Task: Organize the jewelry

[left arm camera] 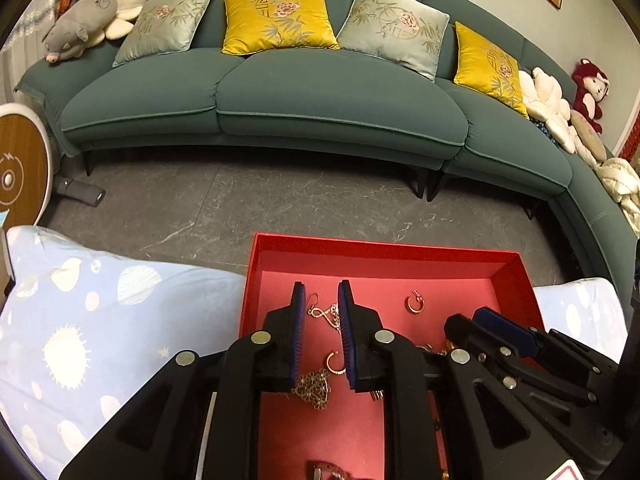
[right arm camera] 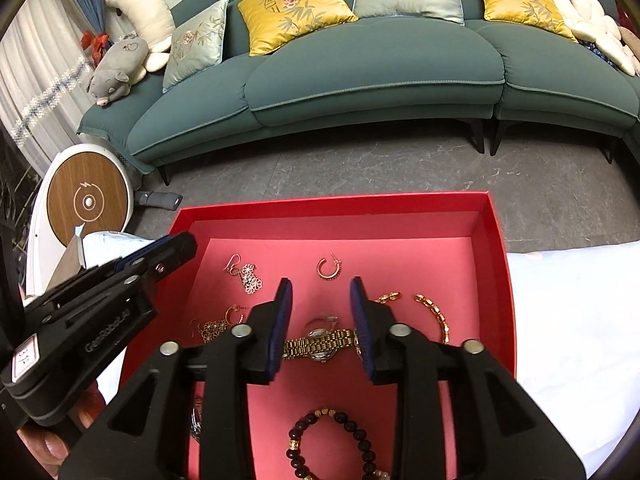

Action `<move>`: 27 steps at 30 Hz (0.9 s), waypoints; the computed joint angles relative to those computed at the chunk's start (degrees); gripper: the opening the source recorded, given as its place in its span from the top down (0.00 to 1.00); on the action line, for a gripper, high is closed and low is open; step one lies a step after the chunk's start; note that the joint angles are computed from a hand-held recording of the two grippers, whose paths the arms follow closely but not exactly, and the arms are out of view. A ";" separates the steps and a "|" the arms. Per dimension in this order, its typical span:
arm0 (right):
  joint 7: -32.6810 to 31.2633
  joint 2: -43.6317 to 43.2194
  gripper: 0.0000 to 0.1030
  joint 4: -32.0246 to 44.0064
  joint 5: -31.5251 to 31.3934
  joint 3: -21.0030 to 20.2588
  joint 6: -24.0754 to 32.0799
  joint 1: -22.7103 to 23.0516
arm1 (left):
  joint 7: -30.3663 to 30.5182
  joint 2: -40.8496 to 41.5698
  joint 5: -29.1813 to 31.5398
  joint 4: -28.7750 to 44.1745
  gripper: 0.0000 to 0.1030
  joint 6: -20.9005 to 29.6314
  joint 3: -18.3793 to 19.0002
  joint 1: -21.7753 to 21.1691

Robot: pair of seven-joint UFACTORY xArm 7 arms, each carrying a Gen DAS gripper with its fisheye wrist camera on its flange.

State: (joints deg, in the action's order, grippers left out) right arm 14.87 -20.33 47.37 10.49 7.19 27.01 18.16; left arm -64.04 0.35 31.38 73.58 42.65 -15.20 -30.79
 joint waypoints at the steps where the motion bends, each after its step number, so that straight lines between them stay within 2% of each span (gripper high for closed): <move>1: 0.15 -0.43 0.69 -0.27 -0.02 0.00 -0.14 -0.06 | -0.13 -0.92 -0.05 -0.74 0.84 0.06 -0.05 -0.06; 6: 1.18 -7.53 0.69 -3.38 -3.09 1.26 0.76 -1.10 | 0.31 -7.25 -0.29 -5.88 0.84 0.17 -1.83 0.31; 11: 1.60 -21.21 0.68 -9.03 -5.62 1.76 5.63 -0.84 | 0.30 -15.00 -2.96 -11.25 0.84 1.35 -5.26 1.33; 15: 2.65 -31.83 0.65 -12.43 -4.92 1.64 11.94 0.11 | -0.36 -20.14 -2.94 -12.85 0.84 5.89 -9.87 2.09; 17: 3.69 -35.95 0.60 -13.46 -5.01 2.43 14.38 -0.22 | -1.11 -21.90 -2.48 -12.88 0.84 8.47 -12.29 2.45; 19: 5.08 -39.52 0.53 -14.07 -5.68 3.89 16.68 -0.95 | -2.00 -23.50 -2.57 -12.99 0.80 10.16 -14.08 2.70; 21: 6.52 -41.87 0.50 -14.31 -6.05 5.17 18.87 -1.29 | -3.29 -24.74 -2.76 -12.69 0.62 12.49 -16.02 3.02; 24: 7.81 -44.40 0.50 -14.59 -5.80 5.93 21.98 -0.54 | -5.27 -25.76 -2.49 -12.45 0.59 14.62 -18.78 3.37; 27: 8.93 -47.22 0.44 -15.52 -5.70 6.66 24.49 0.09 | -5.40 -25.64 -3.17 -12.28 0.59 15.84 -19.94 2.89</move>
State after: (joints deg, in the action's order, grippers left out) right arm 23.80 -67.55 31.85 4.79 13.85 51.50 18.25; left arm -69.45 -25.29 28.22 61.29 58.49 -35.14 -27.90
